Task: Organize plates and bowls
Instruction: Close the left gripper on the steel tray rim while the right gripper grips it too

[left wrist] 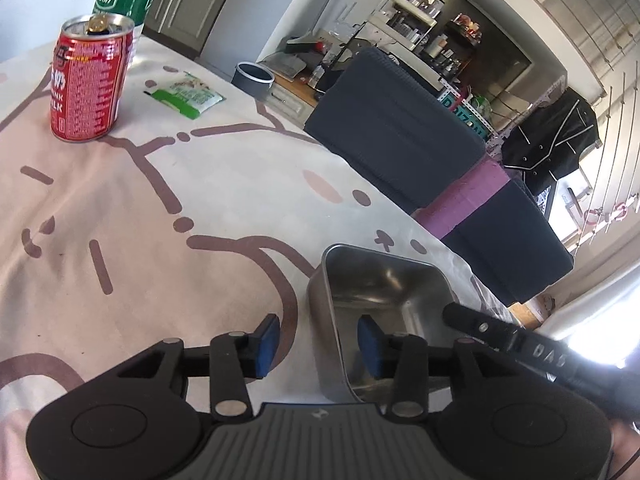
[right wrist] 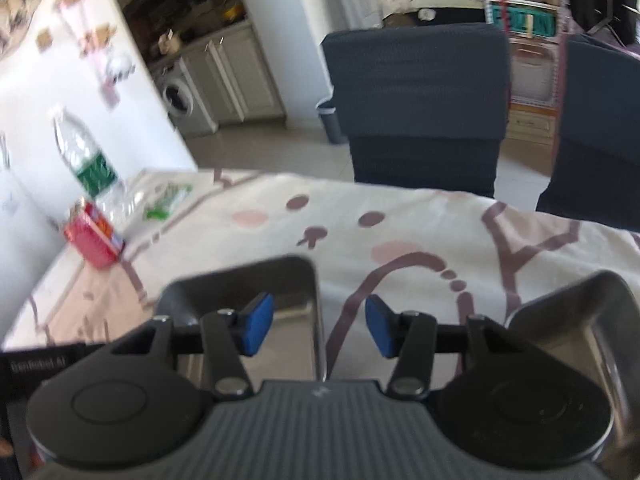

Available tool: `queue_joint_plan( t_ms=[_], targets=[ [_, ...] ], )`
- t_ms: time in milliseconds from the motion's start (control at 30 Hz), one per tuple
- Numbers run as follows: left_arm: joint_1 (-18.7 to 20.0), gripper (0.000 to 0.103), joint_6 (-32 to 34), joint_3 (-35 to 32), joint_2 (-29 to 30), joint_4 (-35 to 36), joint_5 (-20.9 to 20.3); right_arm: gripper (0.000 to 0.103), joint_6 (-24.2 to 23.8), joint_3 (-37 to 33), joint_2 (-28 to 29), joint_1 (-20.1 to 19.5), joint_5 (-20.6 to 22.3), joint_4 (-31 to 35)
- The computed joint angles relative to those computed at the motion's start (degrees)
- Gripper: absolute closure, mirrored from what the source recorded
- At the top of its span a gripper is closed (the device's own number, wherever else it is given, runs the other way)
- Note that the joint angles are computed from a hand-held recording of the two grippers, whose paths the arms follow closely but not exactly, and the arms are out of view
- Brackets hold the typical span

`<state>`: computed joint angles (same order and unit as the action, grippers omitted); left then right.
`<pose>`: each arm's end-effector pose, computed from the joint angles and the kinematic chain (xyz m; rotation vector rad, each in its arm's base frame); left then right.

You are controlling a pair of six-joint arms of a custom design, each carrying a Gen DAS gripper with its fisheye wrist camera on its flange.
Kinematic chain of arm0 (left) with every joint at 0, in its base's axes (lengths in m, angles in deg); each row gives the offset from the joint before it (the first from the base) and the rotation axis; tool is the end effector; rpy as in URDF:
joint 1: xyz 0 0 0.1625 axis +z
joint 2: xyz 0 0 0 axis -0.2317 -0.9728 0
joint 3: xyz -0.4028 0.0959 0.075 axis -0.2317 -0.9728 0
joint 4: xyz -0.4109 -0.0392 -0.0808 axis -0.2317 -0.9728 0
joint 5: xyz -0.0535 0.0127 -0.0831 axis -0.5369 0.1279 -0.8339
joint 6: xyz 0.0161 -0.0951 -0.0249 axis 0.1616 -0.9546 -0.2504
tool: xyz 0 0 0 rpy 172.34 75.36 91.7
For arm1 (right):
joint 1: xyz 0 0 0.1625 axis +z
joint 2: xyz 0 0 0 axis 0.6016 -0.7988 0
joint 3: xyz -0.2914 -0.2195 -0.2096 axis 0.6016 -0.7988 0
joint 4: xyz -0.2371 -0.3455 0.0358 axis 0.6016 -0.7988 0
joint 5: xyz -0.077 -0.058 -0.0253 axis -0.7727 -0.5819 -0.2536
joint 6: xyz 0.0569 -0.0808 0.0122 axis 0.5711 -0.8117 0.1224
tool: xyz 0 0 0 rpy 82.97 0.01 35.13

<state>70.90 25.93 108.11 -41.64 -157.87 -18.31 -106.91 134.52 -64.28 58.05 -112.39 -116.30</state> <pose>-0.0775 -0.5004 0.1022 -0.3047 2.5227 -1.2209 0.1641 -0.6383 0.0082 0.7528 -2.5838 0.6524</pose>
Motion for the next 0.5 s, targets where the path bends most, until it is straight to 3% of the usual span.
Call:
queue_joint_plan(
  t_ms=[200, 233, 267, 300, 333, 433, 500],
  targets=[
    [1.1, 0.060, 1.6, -0.7, 0.6, -1.0, -2.5, 0.046, -0.5, -2.8, 2.5, 1.3, -3.2, 1.4],
    [1.4, 0.062, 1.9, -0.8, 0.5, -1.0, -3.3, 0.050, -0.4, -3.0, 2.6, 1.3, -3.3, 2.3],
    [1.6, 0.069, 2.1, -0.8, 0.4, -0.8, -4.2, 0.056, -0.4, -3.1, 2.5, 1.3, -2.9, 3.1],
    [1.8, 0.073, 2.1, -0.9, 0.2, -0.1, -4.8, 0.073, -0.5, -3.1, 2.5, 1.2, -2.5, 3.9],
    [1.6, 0.078, 2.0, -1.1, 0.1, 1.0, -3.9, 0.081, -0.7, -3.2, 2.7, 1.4, -3.1, 4.0],
    [1.1, 0.090, 2.6, -1.0, -0.1, 2.7, -1.8, 0.091, -2.3, -2.6, 2.9, 2.0, -4.7, 2.3],
    [1.2, 0.092, 2.3, -0.6, -0.5, 2.4, -2.3, 0.097, -1.8, -1.8, 2.2, 1.9, -4.6, 2.3]
  ],
)
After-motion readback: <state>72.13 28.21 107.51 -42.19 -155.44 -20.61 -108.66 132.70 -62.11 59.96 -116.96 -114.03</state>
